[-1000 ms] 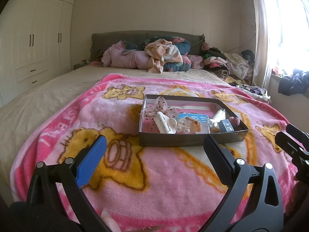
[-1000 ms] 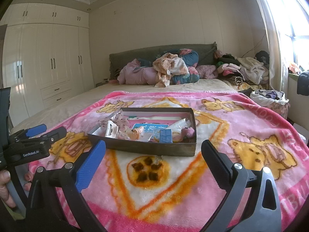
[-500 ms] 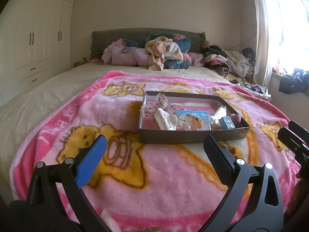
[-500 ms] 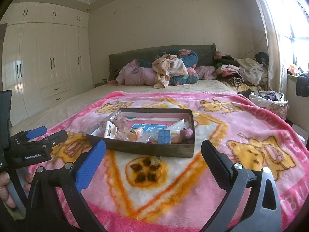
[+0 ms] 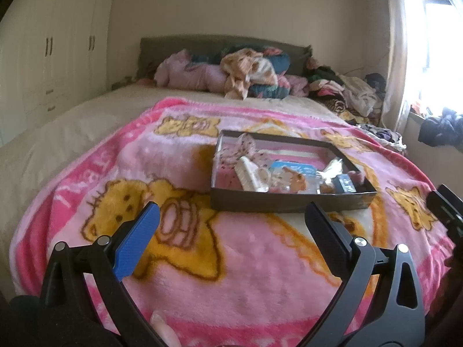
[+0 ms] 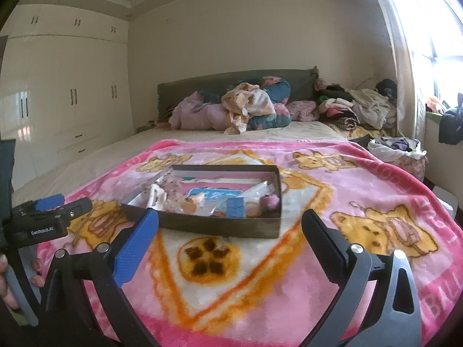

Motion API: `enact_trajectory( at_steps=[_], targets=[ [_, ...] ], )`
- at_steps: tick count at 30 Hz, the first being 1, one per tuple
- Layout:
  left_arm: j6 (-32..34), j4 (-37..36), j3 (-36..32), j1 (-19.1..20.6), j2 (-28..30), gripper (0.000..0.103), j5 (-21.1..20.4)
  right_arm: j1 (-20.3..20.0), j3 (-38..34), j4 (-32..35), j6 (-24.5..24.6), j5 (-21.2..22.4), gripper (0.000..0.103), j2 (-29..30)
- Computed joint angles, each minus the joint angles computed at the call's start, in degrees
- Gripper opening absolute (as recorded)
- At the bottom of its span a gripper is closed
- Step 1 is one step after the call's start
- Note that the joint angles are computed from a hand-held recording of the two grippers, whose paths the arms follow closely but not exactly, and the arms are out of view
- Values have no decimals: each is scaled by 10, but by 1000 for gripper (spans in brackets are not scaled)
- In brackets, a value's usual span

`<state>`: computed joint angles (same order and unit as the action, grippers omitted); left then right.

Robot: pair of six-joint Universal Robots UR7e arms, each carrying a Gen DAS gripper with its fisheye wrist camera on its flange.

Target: Organize jewelry

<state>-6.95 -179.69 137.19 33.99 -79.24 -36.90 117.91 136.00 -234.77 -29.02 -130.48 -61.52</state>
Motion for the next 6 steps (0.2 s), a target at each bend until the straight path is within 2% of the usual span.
enact_trajectory(
  at_steps=[3,6],
  targets=[
    [-26,40,-30,18,10,92,11,-18,2,-2,-3,-2,97,-18],
    [-37,82,-70,54,12,92,32,-44,-3,9,-9,-8,97,-39]
  ],
)
